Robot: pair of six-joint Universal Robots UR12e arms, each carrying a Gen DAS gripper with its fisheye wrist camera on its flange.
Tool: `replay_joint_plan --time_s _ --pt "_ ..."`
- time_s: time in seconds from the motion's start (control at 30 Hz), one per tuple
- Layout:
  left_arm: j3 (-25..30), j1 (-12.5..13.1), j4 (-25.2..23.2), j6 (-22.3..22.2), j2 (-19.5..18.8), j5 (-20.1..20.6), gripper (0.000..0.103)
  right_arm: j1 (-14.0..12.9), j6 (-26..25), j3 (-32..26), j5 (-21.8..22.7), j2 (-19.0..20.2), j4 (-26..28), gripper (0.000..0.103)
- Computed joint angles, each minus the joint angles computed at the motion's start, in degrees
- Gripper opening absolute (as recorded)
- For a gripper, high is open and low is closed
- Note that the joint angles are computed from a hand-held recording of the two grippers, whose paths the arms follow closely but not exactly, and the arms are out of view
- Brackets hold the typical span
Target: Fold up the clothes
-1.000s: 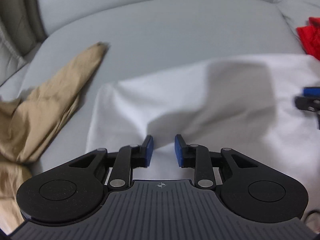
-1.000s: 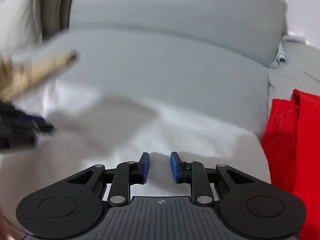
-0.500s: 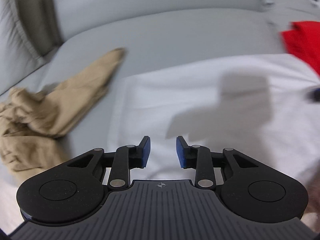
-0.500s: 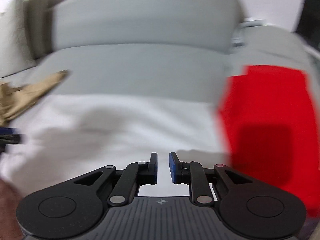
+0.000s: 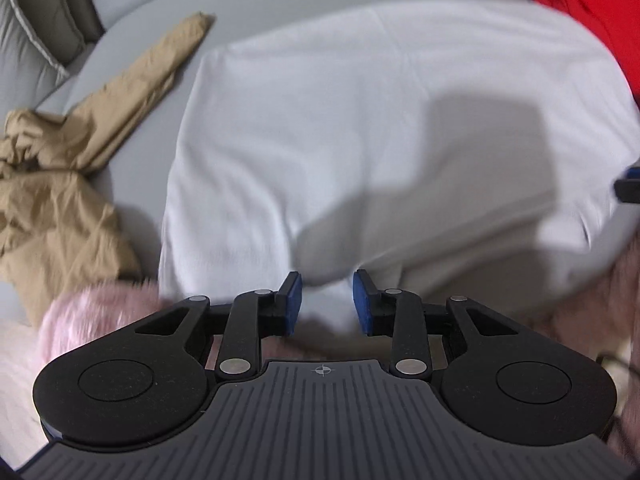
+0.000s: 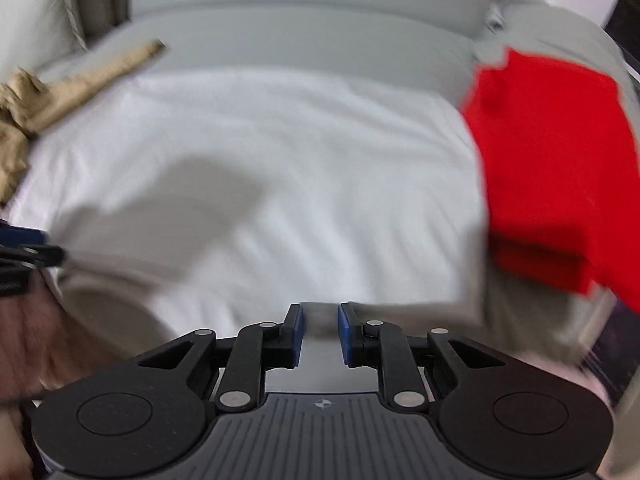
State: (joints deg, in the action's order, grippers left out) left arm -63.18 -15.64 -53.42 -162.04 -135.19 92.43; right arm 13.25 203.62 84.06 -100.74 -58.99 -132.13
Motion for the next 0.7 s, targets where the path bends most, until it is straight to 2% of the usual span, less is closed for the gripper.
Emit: replay_joint_plan --time_s 0.1,0.17,0.3,0.47,0.6,0.7 --pt "-3.0 0.4 5.1 -1.7 1.7 -2.4 0.036 -0.1 1.6 2.1 0.7 -1.6 -3.4 0.023" --pt "-3.6 0.5 6.6 -3.6 2.2 -4.5 0.036 -0.1 2.1 2.7 1.5 -1.7 -6.6 0.023" --pt "-3.8 -0.3 11.2 -5.3 2.0 -4.6 0.047 0.8 1.4 -0.1 3.5 1.3 -10.0 0.024" --pt "-1.6 -1.2 14.3 -8.2 -0.5 -4.5 0.047 1.5 1.7 -1.9 5.1 3.6 -12.6 0.024" --pt "-2.4 -2.1 16.5 -6.6 -1.3 -1.4 0.048 1.9 0.0 -2.3 3.6 5.2 -15.1 0.025" --pt "-3.4 -2.2 16.1 -3.3 -1.2 -1.1 0.048 1.9 -1.4 -1.0 3.5 4.6 -16.2 0.025"
